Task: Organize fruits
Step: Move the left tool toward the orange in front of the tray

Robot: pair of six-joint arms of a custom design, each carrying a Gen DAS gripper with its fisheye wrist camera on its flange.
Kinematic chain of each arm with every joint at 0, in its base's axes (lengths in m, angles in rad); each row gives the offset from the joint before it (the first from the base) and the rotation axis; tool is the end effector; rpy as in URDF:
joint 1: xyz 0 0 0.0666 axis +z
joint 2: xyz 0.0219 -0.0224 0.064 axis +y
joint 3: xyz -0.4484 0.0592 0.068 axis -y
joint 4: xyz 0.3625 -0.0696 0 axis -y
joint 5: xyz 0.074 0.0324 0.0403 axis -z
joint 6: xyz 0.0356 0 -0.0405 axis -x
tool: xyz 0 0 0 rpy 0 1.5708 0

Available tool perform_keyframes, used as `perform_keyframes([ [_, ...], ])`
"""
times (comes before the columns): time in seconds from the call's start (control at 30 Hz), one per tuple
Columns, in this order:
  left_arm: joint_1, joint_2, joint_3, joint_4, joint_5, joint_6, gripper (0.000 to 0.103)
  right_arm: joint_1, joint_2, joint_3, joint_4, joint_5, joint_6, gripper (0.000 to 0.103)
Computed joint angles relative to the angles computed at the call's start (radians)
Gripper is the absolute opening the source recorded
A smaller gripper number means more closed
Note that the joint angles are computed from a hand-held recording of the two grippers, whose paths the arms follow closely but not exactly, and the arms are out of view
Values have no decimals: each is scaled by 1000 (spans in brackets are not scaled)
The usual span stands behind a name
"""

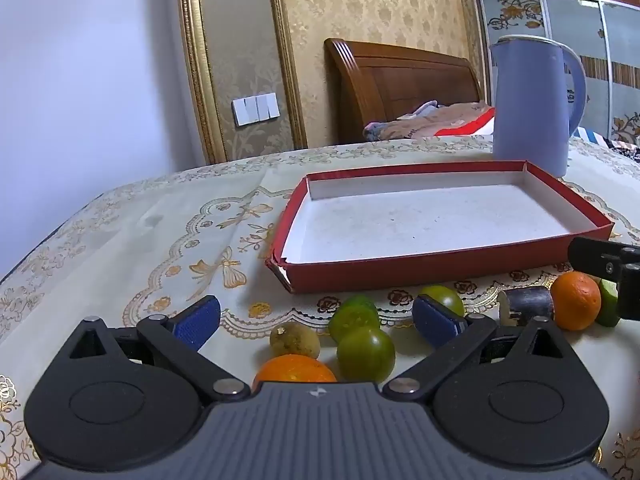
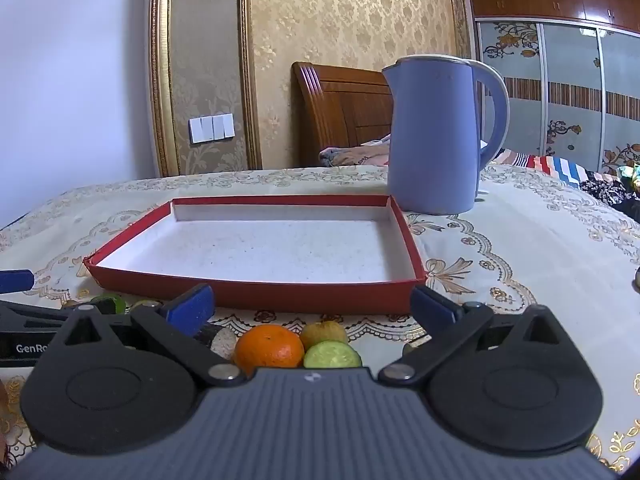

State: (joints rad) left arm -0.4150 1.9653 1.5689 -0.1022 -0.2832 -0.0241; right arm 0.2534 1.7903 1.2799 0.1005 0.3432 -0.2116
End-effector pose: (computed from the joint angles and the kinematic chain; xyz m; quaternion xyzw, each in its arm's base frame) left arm 0.6319 -0.2680 0.3266 0.1150 0.8464 0.0208 0.5196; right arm 0.5847 0.1386 0.3333 0.0764 0.8257 -0.0144 0.5587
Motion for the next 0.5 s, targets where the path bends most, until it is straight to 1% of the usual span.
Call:
perform_keyframes([
  [0.13, -4, 5, 13, -15, -7, 31, 103, -1, -4, -6, 6, 0, 4, 103],
  [0.3, -12, 15, 34, -28, -22, 49, 103, 2, -1, -8, 22, 11, 16, 103],
  [0.33, -6, -4, -4, 8, -8, 5, 103, 2, -1, -7, 24, 13, 17, 103],
  [0.37, -3, -7, -12, 18, 1, 3, 103, 9, -5, -14, 34, 25, 18, 103],
  [0.43, -5, -4, -4, 1, -16, 8, 103, 14, -6, -19, 47, 46, 27, 103],
  [0.5, -3, -1, 12, -36, -18, 33, 103, 20, -5, -21, 56, 68, 38, 103],
])
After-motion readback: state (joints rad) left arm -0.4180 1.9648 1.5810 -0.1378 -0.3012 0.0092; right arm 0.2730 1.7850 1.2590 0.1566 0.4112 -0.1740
